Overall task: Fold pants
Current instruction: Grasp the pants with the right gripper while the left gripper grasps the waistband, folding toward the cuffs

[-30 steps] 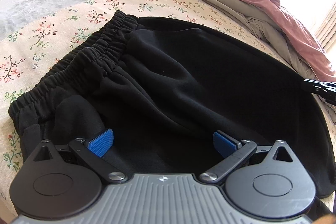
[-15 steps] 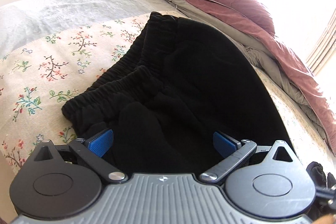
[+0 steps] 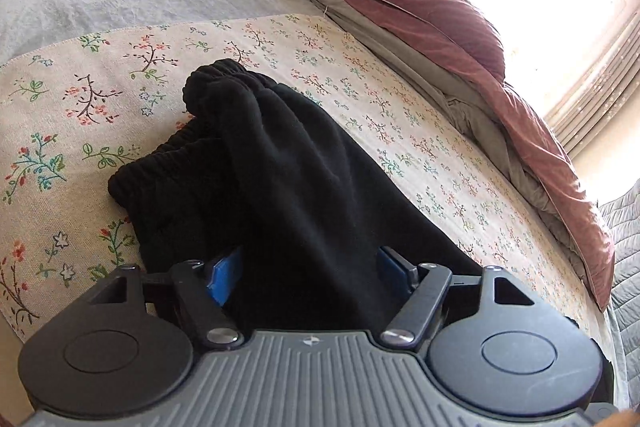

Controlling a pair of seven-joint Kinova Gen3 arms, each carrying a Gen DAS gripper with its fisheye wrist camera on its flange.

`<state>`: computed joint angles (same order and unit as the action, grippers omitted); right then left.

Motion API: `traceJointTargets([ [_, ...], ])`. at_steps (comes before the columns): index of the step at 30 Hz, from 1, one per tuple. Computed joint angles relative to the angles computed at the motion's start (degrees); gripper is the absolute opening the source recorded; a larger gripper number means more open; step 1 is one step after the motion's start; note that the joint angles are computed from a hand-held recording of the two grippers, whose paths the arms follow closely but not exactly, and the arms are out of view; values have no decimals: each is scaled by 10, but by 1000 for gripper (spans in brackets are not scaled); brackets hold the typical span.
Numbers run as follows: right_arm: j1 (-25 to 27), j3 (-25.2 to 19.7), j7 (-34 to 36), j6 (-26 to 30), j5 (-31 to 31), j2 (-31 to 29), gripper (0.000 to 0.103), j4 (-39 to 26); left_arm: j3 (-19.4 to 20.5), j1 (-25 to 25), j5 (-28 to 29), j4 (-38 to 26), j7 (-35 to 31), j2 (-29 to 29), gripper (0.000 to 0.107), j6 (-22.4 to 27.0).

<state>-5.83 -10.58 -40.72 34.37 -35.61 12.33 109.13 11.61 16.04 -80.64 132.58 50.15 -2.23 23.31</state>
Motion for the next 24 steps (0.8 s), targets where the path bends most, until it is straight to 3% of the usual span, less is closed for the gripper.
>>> traceJointTargets([
  [1,-3,14,-9,6,-1,-7,24,-5,-2,1,13,-2,-14,0,74,-4],
  [3,-36,65,-51,17,17,-19,46,-22,-2,-3,14,6,-14,-6,70,-16],
  [6,-89,144,-121,6,54,-25,53,-43,-2,-8,2,6,3,-4,63,-25],
  [8,-121,197,-167,-5,90,-11,57,-65,-5,-12,26,2,-15,-5,61,-32],
  [12,-193,304,-261,-35,147,30,75,-101,-6,-22,36,0,-8,-3,60,-40],
  [15,-251,383,-331,-65,195,69,76,-115,-6,-28,28,2,4,-2,60,-49],
  [18,-287,457,-400,-50,213,126,76,-150,-5,-29,19,3,15,-1,54,-46],
  [22,-303,514,-493,-21,202,190,76,-188,2,-22,-5,10,51,-8,45,-30],
  [24,-289,512,-539,13,213,216,75,-219,4,-21,-16,13,68,-14,39,-23],
])
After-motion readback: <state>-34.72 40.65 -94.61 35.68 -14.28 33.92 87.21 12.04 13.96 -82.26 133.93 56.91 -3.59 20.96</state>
